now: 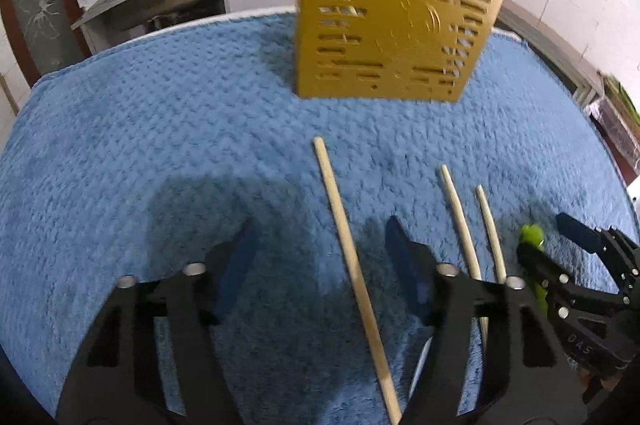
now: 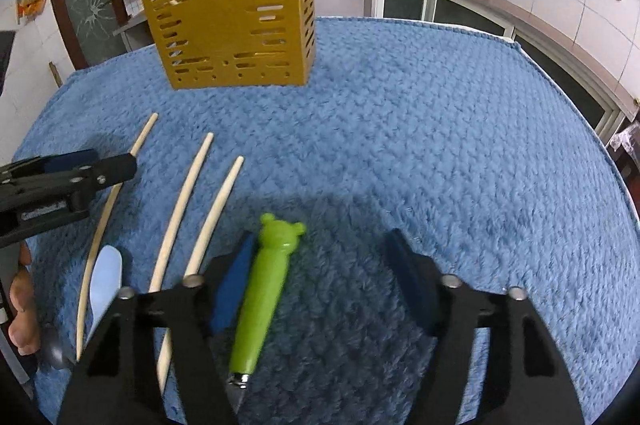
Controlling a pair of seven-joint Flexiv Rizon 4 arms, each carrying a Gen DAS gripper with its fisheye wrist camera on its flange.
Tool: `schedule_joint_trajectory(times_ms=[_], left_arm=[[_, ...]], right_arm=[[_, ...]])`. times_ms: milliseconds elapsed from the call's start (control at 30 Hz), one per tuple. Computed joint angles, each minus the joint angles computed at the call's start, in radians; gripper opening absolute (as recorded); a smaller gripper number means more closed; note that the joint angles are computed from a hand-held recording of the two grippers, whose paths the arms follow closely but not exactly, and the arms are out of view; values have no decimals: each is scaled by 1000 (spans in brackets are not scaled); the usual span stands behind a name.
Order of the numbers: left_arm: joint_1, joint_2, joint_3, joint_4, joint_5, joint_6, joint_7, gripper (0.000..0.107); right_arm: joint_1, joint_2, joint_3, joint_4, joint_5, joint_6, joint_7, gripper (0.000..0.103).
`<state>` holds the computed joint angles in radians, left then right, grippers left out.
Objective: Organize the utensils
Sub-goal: 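Close the right tool on the green handle and lift the utensil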
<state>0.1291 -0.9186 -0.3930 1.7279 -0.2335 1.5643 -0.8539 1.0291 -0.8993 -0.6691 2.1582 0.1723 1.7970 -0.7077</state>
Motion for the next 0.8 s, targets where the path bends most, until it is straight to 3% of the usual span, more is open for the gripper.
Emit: schedule_joint_trajectory(times_ms=[100,333,433,500,567,800], left_arm=[[-47,-1,53,-15,5,1,-13,54],[-63,-11,64,-54,-11,-39,-28,52],[-87,-17,89,-70,-11,-27,-37,44],[-74,-19,75,-68,-12,-24,-35,38],[-67,-18,72,-68,-12,-24,-35,25],[-4,-12,7,-50,-36,-58,-3,10]], right_arm=[[-6,10,10,2,-7,5,-10,47],[-12,15,19,-5,-4,1,-8,40],[-11,11,14,-7,-3,3,-7,36],[-12,8,12,-10,-2,5,-8,27],[-16,8,15,-10,3,12,-6,26],[-24,2,22,-13,15,29,-14,24]])
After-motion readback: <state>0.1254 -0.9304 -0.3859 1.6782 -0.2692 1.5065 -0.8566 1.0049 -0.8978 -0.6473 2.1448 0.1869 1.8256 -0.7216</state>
